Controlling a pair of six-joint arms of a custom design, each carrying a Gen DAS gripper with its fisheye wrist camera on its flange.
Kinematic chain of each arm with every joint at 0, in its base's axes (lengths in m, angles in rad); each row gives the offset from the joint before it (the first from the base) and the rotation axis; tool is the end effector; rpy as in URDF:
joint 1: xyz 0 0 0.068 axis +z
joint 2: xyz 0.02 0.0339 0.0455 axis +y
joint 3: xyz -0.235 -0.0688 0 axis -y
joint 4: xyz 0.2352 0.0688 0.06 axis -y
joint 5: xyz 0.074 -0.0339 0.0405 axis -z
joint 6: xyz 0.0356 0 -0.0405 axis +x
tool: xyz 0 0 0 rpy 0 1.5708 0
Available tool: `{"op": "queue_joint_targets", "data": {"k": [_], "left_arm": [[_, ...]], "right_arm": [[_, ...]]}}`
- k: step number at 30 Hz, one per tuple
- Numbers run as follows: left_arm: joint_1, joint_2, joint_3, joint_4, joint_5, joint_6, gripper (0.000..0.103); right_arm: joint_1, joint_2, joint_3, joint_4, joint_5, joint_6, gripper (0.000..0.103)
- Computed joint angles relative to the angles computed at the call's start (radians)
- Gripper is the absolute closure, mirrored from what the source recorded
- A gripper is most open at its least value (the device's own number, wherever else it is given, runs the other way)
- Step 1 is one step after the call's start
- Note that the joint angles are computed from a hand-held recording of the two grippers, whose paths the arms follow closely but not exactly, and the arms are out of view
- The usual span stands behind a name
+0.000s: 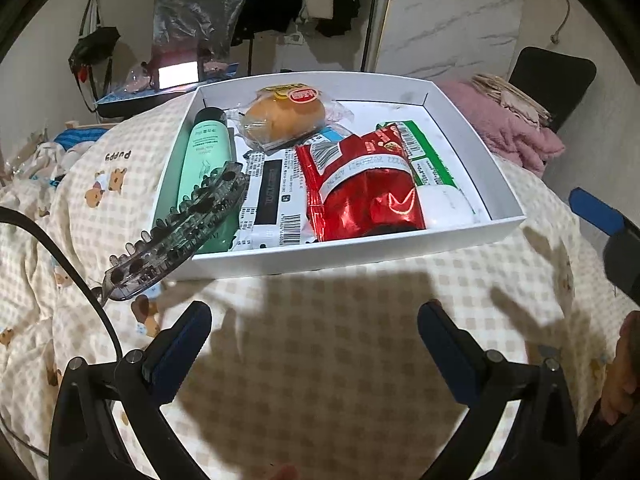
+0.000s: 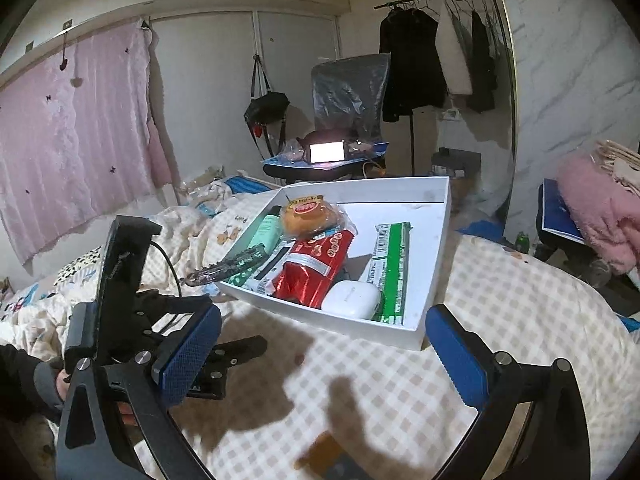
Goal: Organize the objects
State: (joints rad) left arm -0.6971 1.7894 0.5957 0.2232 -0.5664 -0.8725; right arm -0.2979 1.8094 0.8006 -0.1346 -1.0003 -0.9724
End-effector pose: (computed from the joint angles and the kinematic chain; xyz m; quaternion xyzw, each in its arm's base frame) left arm 0.2209 -0.1601 0.0605 -0.1626 0.9065 -0.0118 0.3895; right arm 0.2863 -0.0566 0.0900 -0.3797 0.7756 0.2668 0.4279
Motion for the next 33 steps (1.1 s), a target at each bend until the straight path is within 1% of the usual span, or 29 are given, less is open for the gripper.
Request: {"op": "queue_joint_targets", "data": {"k": [5,13,20,23,27,33], "left_arm": [[-0.011,-0.005,0.005,-0.01,-0.021,0.008,0.0],[-0.012,-0.003,0.009,-0.011,-0.018,0.022,0.0],[-0.012,-0.004,0.01,-0.01,-0.02,0.029,0.0],[-0.008,0.001,0.013,-0.01,-0.01,0.031,0.0],[-0.014,0.0,0.015,-0.017,-0.026,0.034,0.0],[-0.014,0.004,0.017,-0.018,-0.024,0.039,0.0]], "right_arm": [[0.003,0.004,0.003,0.001,0.007,0.002,0.0],[0.011,0.006,-0.004,0.023,0.023,0.016,0.0],[0.009,0.006,0.001,0.0,0.016,0.0,0.0],[0.011,0.004,-0.004,0.009,0.02,0.006,0.0],[0.012,0.004,-0.005,0.01,0.021,0.006,0.0],[0.015,0.002,-0.013,0.017,0.032,0.002,0.0]]}}
